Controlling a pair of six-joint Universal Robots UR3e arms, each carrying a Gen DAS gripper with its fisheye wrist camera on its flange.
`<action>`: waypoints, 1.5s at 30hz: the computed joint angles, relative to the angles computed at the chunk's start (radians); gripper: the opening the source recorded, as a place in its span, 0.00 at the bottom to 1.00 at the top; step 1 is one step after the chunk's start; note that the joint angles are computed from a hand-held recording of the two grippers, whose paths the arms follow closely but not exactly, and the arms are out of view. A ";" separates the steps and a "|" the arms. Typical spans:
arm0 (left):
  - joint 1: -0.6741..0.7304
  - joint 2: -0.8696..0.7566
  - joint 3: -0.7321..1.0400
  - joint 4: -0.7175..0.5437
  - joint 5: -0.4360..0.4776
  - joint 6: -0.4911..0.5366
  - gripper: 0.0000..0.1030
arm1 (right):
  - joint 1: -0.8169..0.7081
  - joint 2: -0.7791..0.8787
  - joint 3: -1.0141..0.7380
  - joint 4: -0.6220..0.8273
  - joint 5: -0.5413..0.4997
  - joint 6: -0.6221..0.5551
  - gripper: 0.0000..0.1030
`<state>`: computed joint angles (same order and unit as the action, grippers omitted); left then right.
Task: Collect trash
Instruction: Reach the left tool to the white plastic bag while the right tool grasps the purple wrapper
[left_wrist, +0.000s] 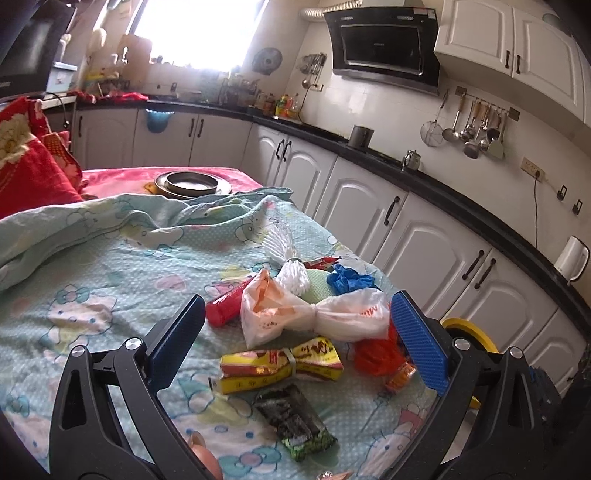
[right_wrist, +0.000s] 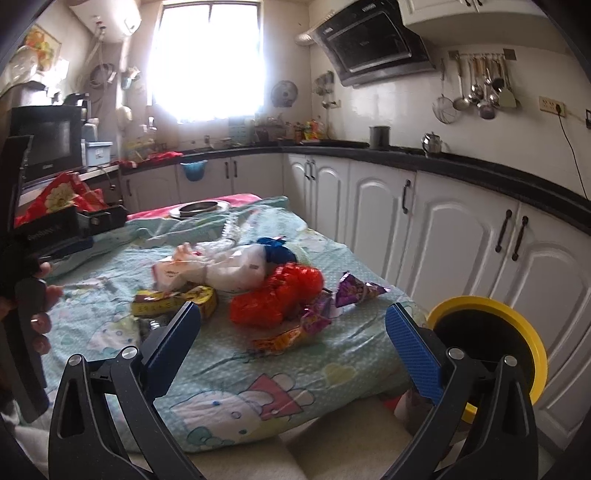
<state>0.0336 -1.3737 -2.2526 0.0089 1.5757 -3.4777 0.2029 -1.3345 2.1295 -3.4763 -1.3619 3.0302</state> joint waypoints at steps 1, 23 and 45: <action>0.004 -0.013 0.014 -0.009 -0.004 0.001 0.90 | 0.003 0.016 -0.028 0.023 -0.020 0.010 0.94; 0.138 -0.287 0.221 -0.220 -0.170 -0.044 0.70 | -0.018 0.289 -0.413 0.359 0.019 0.149 0.67; 0.181 -0.255 0.144 -0.165 -0.255 -0.052 0.15 | -0.084 0.317 -0.422 0.478 0.188 0.163 0.24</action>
